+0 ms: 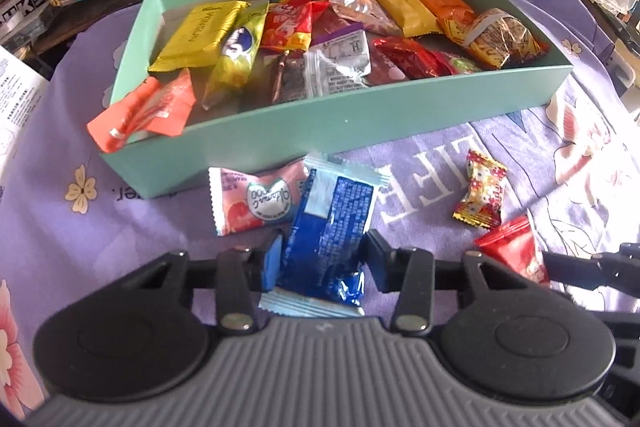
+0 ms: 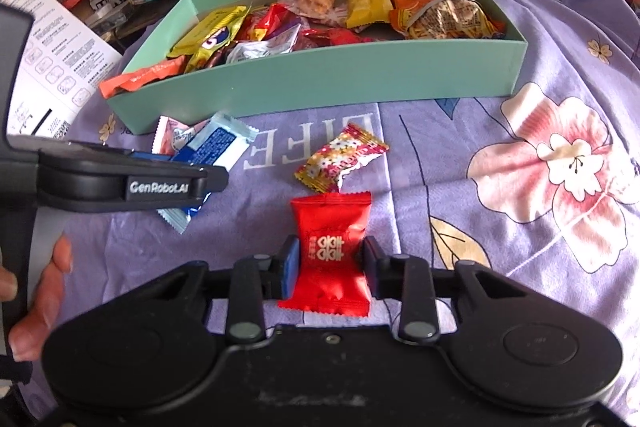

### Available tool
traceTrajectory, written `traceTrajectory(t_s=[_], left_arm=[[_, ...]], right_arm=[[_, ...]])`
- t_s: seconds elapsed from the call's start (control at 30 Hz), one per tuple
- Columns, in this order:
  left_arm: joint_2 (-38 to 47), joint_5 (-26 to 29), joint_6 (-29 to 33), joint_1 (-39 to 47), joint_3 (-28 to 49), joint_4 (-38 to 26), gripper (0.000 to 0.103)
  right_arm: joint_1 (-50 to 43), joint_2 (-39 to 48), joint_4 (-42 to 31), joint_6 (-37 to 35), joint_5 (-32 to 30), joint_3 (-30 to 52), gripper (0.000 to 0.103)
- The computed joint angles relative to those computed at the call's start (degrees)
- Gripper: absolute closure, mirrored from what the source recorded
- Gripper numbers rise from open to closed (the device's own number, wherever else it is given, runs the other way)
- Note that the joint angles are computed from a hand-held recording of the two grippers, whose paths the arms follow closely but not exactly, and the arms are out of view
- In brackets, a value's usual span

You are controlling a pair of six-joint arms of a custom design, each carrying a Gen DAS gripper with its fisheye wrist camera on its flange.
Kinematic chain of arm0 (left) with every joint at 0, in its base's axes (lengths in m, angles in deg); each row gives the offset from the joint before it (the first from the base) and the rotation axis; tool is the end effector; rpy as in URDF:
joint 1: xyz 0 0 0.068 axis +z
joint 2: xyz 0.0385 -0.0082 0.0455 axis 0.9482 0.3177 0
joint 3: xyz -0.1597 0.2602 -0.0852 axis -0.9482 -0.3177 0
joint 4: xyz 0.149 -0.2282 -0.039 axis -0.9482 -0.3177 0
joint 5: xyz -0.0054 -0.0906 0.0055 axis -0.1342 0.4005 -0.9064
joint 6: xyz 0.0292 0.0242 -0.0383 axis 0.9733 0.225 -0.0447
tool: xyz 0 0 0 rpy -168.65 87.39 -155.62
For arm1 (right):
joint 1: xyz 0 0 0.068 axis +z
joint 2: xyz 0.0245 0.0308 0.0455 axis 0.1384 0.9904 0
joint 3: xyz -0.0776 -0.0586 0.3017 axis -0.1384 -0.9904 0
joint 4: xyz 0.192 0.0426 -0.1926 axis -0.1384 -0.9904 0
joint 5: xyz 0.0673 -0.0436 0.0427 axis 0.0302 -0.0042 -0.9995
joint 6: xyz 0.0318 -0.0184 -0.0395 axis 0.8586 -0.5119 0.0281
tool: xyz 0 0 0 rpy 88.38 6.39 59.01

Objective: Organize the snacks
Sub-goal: 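Carry red candy and blue wafer into the box and open both tools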

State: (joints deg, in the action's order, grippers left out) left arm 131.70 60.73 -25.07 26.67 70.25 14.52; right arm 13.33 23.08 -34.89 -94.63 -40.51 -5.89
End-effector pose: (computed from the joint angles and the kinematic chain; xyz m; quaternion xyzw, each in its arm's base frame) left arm 0.2080 -0.1868 0.0406 -0.0792 0.9647 0.0201 0.2505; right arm 0.1915 0.0289 0.0649 -0.1790 0.9429 0.1357 0.2460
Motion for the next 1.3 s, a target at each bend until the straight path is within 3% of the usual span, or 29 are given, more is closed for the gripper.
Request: traceTrajectory(t_s=[0.37,0.67,0.97,1.3], left_arm=[[-8.9,-0.2,-3.8,-2.8,-3.5,-2.7,0.061],[-18.5,-3.0,-2.6,-3.2,-3.0,-8.5,0.060],[-22.5,-1.6,8.1,8.7,1.6,-11.2,0.060],[-12.3,6.5,23.0,25.9,13.7,-9.3,0.060]], right_arm=[[-7.1,-6.6,-5.8,-3.2,-4.1,-0.1,0.071],[-10.8,-15.4,-16.2,-4.6,-8.3,4.0,0.071],[-8.8,-13.5,-18.5,-1.1,-8.7,13.4,0.071],[-3.4,0.7,-16.2,3.8,-5.0,26.5,0.071]])
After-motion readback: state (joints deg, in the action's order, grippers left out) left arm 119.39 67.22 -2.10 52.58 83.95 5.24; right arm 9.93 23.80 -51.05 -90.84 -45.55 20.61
